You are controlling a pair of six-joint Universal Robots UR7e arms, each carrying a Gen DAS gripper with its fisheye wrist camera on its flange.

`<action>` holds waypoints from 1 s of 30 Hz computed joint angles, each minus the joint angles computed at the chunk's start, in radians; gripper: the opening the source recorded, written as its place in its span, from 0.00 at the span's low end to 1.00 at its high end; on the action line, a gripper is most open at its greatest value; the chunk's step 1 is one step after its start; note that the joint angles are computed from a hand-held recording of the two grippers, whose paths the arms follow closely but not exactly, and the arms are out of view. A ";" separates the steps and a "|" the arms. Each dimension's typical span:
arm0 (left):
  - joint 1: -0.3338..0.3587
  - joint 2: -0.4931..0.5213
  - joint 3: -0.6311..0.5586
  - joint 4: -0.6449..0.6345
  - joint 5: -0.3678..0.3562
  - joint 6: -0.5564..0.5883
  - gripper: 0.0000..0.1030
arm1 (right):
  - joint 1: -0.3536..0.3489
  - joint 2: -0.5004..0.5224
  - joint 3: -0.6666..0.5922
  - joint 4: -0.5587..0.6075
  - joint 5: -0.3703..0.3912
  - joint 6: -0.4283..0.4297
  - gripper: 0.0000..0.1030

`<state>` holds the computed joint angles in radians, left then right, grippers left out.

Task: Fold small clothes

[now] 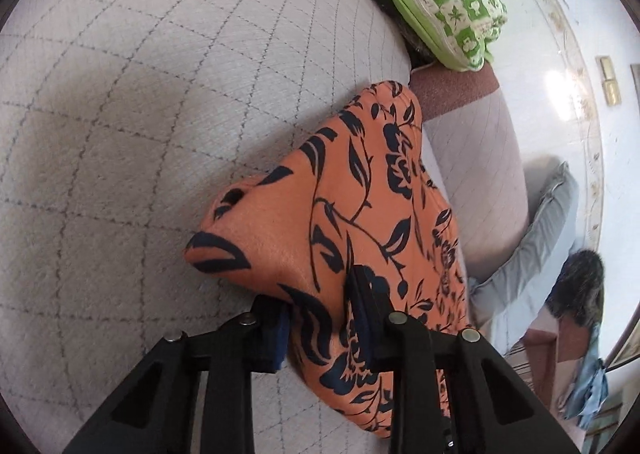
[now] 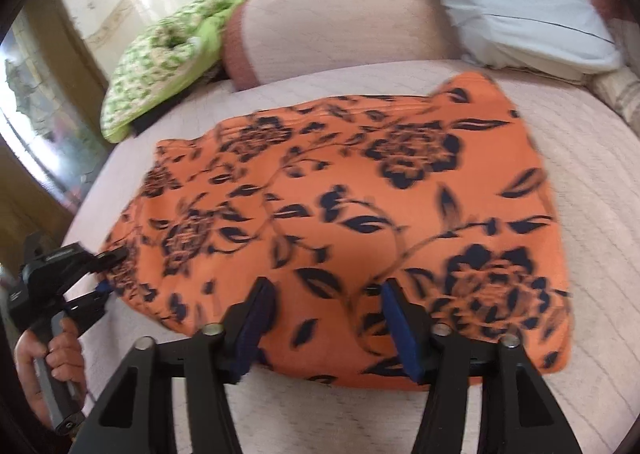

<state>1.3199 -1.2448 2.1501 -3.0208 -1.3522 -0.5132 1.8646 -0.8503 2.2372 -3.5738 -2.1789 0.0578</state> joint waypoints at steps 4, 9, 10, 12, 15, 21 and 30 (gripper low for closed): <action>-0.003 0.029 -0.004 -0.065 -0.028 0.005 0.51 | 0.030 0.066 -0.030 -0.081 0.006 -0.101 0.40; -0.031 0.062 -0.042 -0.039 0.024 0.104 0.23 | 0.054 0.128 -0.088 -0.082 0.007 -0.138 0.28; -0.029 0.067 -0.045 -0.045 0.021 0.119 0.22 | 0.060 0.141 -0.102 -0.086 0.002 -0.152 0.28; -0.032 0.071 -0.044 -0.051 0.034 0.136 0.21 | 0.066 0.163 -0.121 -0.101 0.006 -0.173 0.27; -0.043 0.066 -0.033 -0.060 0.050 0.156 0.19 | 0.048 0.178 -0.156 0.021 0.017 -0.146 0.28; -0.129 0.015 -0.009 -0.068 0.086 0.263 0.18 | 0.053 0.184 -0.162 0.039 0.005 -0.178 0.28; -0.375 0.005 0.017 -0.066 0.169 0.374 0.18 | -0.020 0.015 0.011 -0.189 0.037 -0.046 0.27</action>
<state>0.9453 -1.2393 2.1672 -3.0866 -1.1831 -0.1397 1.8442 -0.8355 2.2477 -3.7624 -2.1414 0.0116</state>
